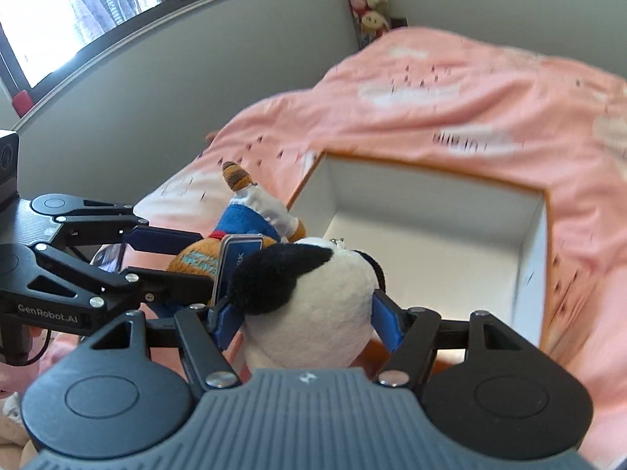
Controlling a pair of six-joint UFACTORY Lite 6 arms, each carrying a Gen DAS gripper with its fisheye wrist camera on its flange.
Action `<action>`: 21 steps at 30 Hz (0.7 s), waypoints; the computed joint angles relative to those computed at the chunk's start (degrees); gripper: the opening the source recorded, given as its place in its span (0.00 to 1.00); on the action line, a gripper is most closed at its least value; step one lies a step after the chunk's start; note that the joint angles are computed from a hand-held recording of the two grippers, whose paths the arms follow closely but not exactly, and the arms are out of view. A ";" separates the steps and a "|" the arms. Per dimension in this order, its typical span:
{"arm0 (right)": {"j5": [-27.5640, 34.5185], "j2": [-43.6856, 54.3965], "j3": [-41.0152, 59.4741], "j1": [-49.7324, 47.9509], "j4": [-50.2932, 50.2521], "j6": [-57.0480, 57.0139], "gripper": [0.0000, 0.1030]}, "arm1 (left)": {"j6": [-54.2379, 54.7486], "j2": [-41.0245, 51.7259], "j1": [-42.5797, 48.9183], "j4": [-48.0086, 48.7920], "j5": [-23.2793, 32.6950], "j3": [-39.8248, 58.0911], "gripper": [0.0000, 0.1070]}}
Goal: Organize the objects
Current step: 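Carry both plushes into the orange box and open both tools to release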
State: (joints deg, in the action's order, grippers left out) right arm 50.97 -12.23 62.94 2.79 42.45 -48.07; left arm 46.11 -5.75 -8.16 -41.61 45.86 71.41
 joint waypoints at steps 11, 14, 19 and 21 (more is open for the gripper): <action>-3.73 26.17 22.58 0.76 -7.53 4.17 0.68 | 1.78 18.43 -2.99 0.65 -5.27 8.95 0.49; -3.22 32.32 25.72 1.83 -9.04 4.35 0.68 | 1.82 21.90 -4.17 2.92 -6.38 10.12 0.49; -1.45 41.63 31.28 3.06 -9.02 3.67 0.68 | -0.28 26.89 -5.14 7.56 -5.53 14.01 0.49; 0.02 44.96 34.16 3.33 -8.69 4.19 0.68 | -1.90 28.59 -5.48 10.12 -4.92 15.60 0.49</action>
State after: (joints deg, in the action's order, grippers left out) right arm 50.99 32.73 97.10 6.11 33.77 -43.88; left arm 44.21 22.83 -13.64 -31.49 40.95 87.02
